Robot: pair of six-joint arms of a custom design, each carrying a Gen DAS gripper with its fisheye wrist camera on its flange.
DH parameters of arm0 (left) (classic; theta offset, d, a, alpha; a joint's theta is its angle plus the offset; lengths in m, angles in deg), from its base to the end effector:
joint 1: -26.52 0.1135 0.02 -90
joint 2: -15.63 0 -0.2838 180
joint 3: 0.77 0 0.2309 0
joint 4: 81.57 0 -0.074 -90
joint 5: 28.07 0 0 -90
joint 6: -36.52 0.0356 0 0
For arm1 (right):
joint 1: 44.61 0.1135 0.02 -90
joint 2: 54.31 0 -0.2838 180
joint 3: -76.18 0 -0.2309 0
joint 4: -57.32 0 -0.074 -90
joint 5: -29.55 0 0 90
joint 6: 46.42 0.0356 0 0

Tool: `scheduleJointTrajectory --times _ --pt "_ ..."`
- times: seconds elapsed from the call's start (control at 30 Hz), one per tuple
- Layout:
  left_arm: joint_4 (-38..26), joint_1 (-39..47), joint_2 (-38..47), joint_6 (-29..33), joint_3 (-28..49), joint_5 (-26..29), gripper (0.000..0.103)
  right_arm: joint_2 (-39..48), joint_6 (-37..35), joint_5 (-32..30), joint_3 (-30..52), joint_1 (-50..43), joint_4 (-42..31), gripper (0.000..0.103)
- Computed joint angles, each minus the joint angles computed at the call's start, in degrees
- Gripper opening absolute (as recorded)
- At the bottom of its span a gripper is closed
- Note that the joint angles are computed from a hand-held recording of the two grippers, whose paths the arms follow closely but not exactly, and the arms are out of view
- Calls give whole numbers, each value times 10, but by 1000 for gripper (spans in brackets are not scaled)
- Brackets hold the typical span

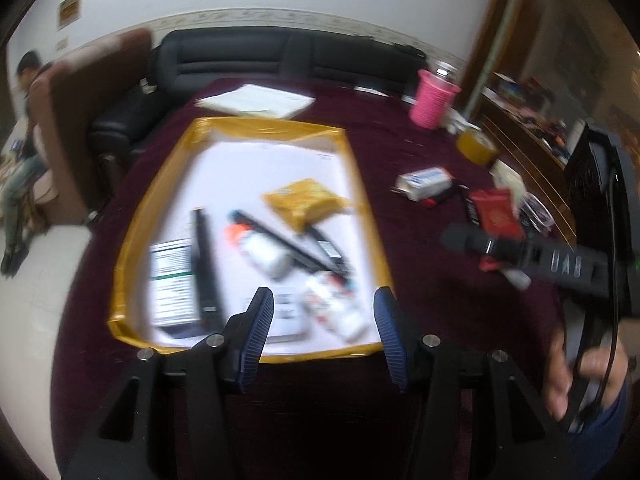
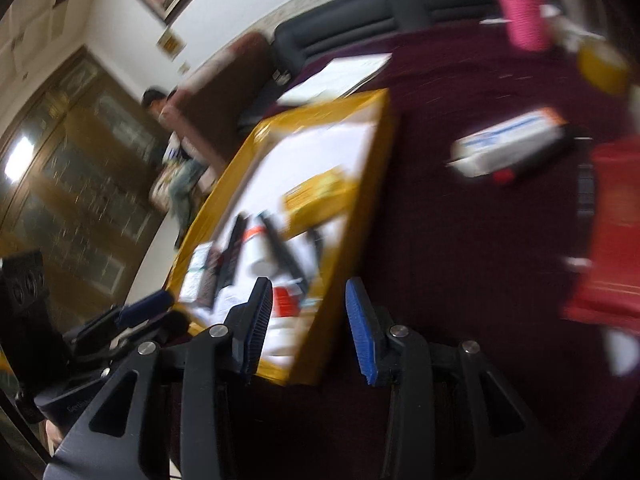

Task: Organize objects
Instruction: 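Move both tools to the table and grasp a white-capped black marker with the left tool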

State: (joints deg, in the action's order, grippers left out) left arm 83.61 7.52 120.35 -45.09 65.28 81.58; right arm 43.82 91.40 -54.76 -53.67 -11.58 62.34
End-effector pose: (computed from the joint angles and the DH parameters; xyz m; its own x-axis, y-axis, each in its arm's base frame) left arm 0.3141 -0.1208 0.1573 -0.6795 0.3793 -0.6280 0.6014 0.7783 -0.1806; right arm 0.2491 0.1577 0.1483 -0.7405 0.3981 -0.5415 0.1000 0.8620 0.4969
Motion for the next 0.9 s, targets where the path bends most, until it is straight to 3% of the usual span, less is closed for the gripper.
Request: scheduleJointTrajectory --times 0.07,0.13,0.3,0.4,0.63,0.73,0.83,0.9 --pt "0 -35 -5 -6 -5 -11 48 -59 1 10 -53 -29 6 42" --pt "0 -69 -5 -12 -6 -26 50 -121 1 8 -94 -77 -10 55" --pt "-5 -131 15 -18 2 -52 52 -242 -24 -14 -164 -215 -69 55" --pt "-9 -156 29 -22 10 -63 52 -257 -38 -22 -179 -273 -85 55" --pt "-15 -176 47 -21 19 -67 52 -124 -72 -72 -154 -351 -26 57" --pt "-20 -171 62 -22 31 -62 52 -77 -84 -51 -139 -347 11 57" --pt "-27 -167 72 -26 43 -56 52 -42 -116 -57 -88 -350 -13 57" --pt "-29 -166 74 -25 47 -57 52 -22 -143 -29 -46 -331 -58 57"
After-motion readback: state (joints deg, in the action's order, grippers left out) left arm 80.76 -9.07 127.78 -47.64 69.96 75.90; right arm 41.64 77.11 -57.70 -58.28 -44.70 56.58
